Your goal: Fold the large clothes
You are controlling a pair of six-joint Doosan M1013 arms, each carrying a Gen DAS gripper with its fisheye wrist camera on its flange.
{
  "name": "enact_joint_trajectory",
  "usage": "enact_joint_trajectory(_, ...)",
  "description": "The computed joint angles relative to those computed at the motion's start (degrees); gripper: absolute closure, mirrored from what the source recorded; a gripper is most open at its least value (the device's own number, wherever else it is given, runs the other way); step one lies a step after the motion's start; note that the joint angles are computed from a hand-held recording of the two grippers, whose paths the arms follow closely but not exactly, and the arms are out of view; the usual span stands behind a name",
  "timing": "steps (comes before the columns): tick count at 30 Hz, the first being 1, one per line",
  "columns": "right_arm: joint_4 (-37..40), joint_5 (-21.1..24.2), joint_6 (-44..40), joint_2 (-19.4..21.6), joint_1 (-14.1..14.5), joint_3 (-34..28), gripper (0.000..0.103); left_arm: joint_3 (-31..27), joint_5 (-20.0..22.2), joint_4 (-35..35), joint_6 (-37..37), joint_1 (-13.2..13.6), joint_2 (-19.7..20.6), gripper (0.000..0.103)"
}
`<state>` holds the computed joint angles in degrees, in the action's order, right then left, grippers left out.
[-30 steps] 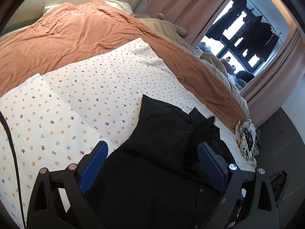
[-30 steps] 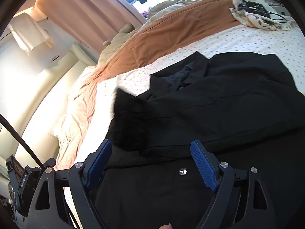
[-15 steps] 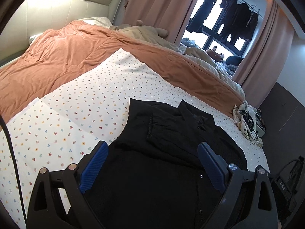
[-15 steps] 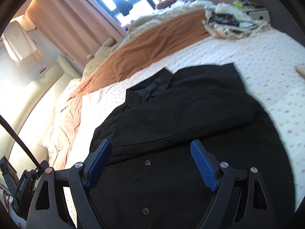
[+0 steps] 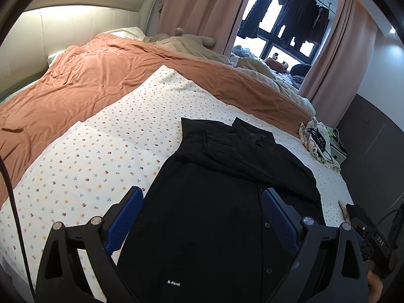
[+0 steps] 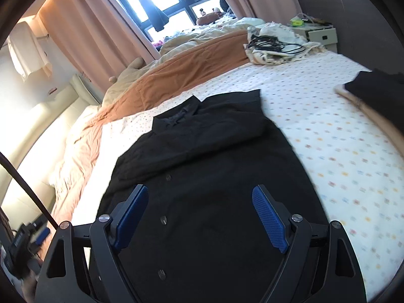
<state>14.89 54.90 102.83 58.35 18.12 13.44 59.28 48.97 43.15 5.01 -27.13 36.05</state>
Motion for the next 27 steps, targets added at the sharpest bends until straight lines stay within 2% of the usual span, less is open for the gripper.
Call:
enact_joint_trajectory(2,0.56,-4.10,-0.88,-5.17,-0.22,9.48,0.019,1.53,-0.06,0.65,-0.70,-0.58,-1.21,0.006)
enact_joint_trajectory(12,1.48,-12.26,-5.81,-18.22,-1.63,30.23,0.019,7.59,-0.93,4.89,-4.15,-4.08,-6.22,0.006)
enact_joint_trajectory(17,1.77,-16.61,-7.64,-24.65,-2.62,40.69,0.019,11.12,0.27,7.06,-5.93,-6.30,-9.04,0.006)
enact_joint_trajectory(22,3.80,-18.90,-11.30,-29.80,-3.58,48.68,0.019,14.89,0.83,8.80,-7.07,-8.49,-11.89,0.006)
enact_joint_trajectory(27,4.29,-18.72,-14.58,-32.64,-4.56,52.43,0.019,18.39,-1.39,7.91,-7.44,-9.66,-14.13,0.006)
